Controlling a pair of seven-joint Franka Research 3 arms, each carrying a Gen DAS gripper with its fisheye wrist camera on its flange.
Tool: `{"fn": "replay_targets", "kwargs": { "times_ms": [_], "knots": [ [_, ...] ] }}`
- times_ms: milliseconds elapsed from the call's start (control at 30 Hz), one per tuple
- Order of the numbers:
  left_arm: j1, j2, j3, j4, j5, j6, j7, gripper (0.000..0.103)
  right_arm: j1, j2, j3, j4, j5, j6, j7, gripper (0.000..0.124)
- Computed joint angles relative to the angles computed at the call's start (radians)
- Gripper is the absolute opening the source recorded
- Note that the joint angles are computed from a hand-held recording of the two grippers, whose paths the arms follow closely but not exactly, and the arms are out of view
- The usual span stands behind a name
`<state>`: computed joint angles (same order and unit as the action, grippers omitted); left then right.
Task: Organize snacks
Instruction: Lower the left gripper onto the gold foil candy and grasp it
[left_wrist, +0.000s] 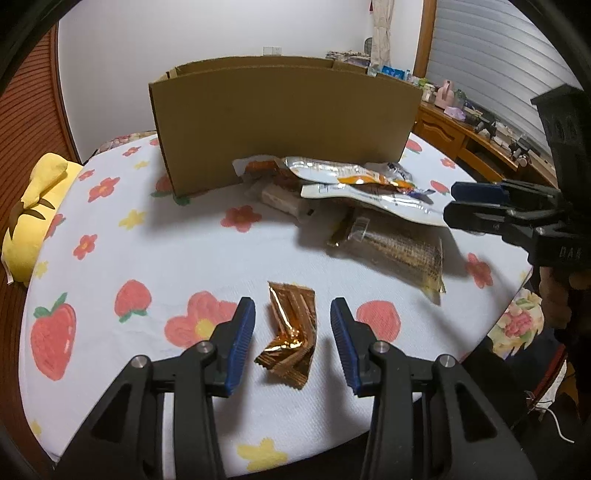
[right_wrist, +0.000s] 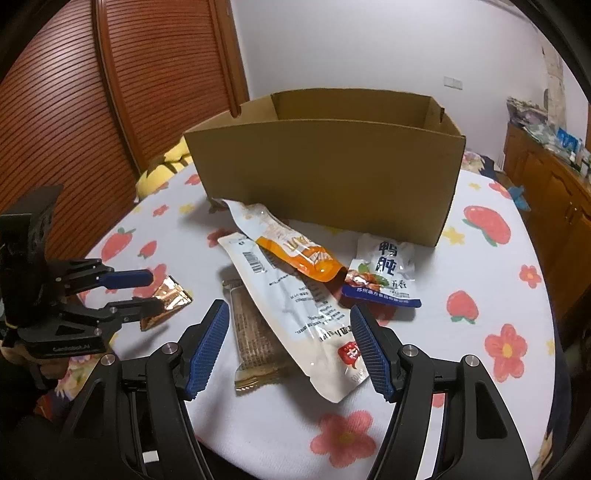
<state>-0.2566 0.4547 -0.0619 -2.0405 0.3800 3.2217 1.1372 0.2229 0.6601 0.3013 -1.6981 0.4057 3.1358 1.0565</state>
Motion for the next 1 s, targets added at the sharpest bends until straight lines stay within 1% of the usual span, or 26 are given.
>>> {"fn": "replay_targets", "kwargs": {
  "times_ms": [67,133,167,200,233,333,467,500,533,567,667,767,867,967,1000],
  "knots": [
    [-0.005,0.007,0.004,0.005,0.001,-0.009,-0.001,0.042,0.009,0.004,-0.010,0.006,-0.003,-0.005,0.006,0.070],
    [-0.026,0.011,0.025,0.009,0.007,-0.013,-0.008,0.041,0.018,0.008,-0.020,0.014,-0.006,-0.013,0.013,0.070],
    [-0.028,0.012,0.026,0.010,0.011,-0.017,-0.006,0.035,0.023,0.010,-0.027,0.018,-0.008,-0.016,0.016,0.070],
    [-0.023,0.014,0.019,0.009,0.015,-0.020,-0.002,0.032,0.026,0.010,-0.031,0.017,-0.010,-0.017,0.018,0.070],
    [-0.024,0.015,0.020,0.008,0.017,-0.017,-0.003,0.032,0.032,0.012,-0.037,0.020,-0.012,-0.021,0.021,0.070],
    [-0.051,0.015,0.049,0.006,0.026,-0.007,-0.013,0.032,0.043,0.017,-0.049,0.026,-0.018,-0.026,0.029,0.070],
    [-0.064,0.018,0.065,0.010,0.031,-0.005,-0.018,0.031,0.058,0.027,-0.067,0.044,-0.028,-0.040,0.041,0.070],
    [-0.078,0.019,0.081,0.011,0.034,0.000,-0.022,0.022,0.064,0.031,-0.074,0.052,-0.032,-0.046,0.044,0.070],
    [-0.086,0.021,0.091,0.012,0.035,0.003,-0.025,0.021,0.065,0.035,-0.076,0.058,-0.034,-0.050,0.045,0.070],
    [-0.081,0.021,0.087,0.011,0.034,0.009,-0.026,0.020,0.064,0.040,-0.076,0.067,-0.037,-0.056,0.044,0.070],
    [-0.068,0.020,0.078,0.010,0.024,0.021,-0.028,0.020,0.077,0.055,-0.093,0.096,-0.048,-0.081,0.049,0.070],
    [-0.080,0.013,0.097,0.004,0.016,0.037,-0.032,0.020,0.093,0.069,-0.115,0.122,-0.061,-0.106,0.058,0.068],
    [-0.082,0.006,0.103,0.001,0.005,0.048,-0.030,0.020,0.099,0.082,-0.125,0.148,-0.070,-0.136,0.063,0.065],
    [-0.084,0.000,0.108,-0.003,-0.006,0.060,-0.025,0.020,0.066,0.101,-0.083,0.186,-0.054,-0.187,0.035,0.062],
    [-0.086,-0.002,0.110,-0.005,-0.010,0.064,-0.023,0.020,0.077,0.105,-0.095,0.196,-0.055,-0.192,0.040,0.062]
  ]
}}
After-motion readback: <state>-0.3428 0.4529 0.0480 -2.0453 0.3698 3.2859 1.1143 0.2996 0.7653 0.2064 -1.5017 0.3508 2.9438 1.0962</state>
